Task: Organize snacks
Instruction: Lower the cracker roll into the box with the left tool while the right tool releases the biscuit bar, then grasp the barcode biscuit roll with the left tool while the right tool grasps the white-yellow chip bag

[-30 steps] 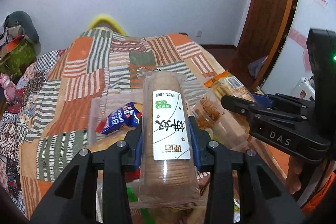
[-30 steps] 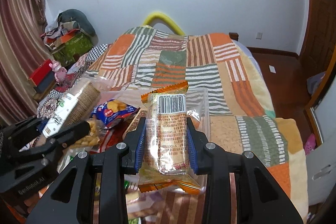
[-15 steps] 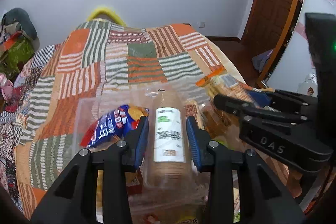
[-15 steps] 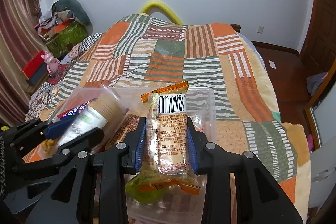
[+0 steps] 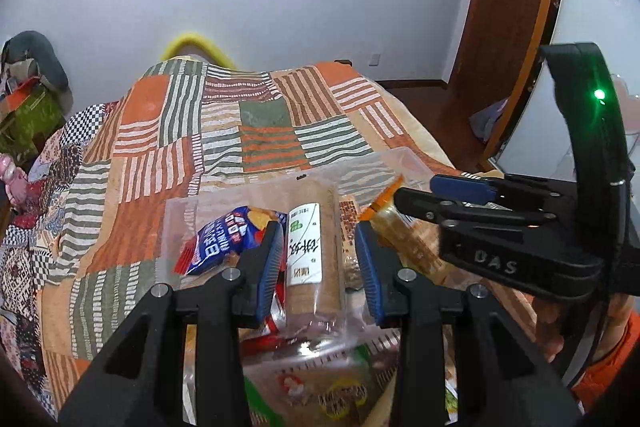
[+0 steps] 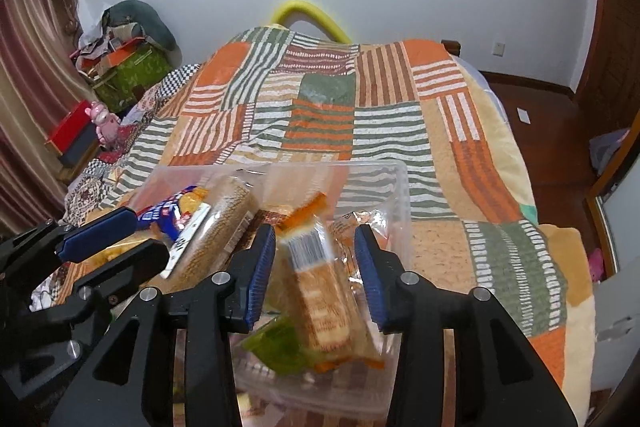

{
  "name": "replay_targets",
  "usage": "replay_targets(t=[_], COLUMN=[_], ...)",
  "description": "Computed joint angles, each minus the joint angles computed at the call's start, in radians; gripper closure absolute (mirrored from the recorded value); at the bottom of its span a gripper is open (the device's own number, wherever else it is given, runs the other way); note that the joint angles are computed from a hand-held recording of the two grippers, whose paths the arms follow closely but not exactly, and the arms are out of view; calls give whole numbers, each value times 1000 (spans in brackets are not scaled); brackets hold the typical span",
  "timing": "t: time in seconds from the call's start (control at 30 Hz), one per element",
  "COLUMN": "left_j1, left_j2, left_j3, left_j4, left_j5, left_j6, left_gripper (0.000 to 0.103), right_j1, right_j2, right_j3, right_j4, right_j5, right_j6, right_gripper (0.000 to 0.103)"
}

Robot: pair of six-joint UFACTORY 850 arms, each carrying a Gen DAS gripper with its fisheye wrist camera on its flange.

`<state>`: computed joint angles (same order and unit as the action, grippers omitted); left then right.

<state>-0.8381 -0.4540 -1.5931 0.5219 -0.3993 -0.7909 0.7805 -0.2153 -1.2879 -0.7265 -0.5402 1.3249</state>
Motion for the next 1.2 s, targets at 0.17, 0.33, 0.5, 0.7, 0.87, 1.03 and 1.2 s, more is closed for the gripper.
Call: replay_targets(t=[0.17, 0.33, 0.5, 0.7, 0.87, 1.03, 1.2], left_j1=[-4, -16, -36, -64, -84, -97, -103], left_j2=[58, 132, 205, 294, 357, 399, 414], left_j3=[63, 152, 241, 356, 448, 522, 563], left_j4=[19, 70, 106, 134, 121, 78, 26], left_j5=[-1, -1, -18, -26, -27, -25, -19], left_j6=[-31, -91, -122, -175, -196, -207, -204], left_gripper=[63, 54, 46, 37, 34, 34, 34], right_j1=[34, 80, 129, 173, 204, 226, 242], right_j2=[47, 85, 118, 131, 128, 103, 78], right_j3=[28, 53, 83, 105, 128, 147, 158], right_j4=[-58, -130, -175, -161, -135, -46, 56], right_j5=[-22, -58, -89, -115, -115, -98, -62], right_j6=[36, 91, 129, 133, 150, 125, 73], right_gripper=[62, 58, 49, 41, 35, 35, 35])
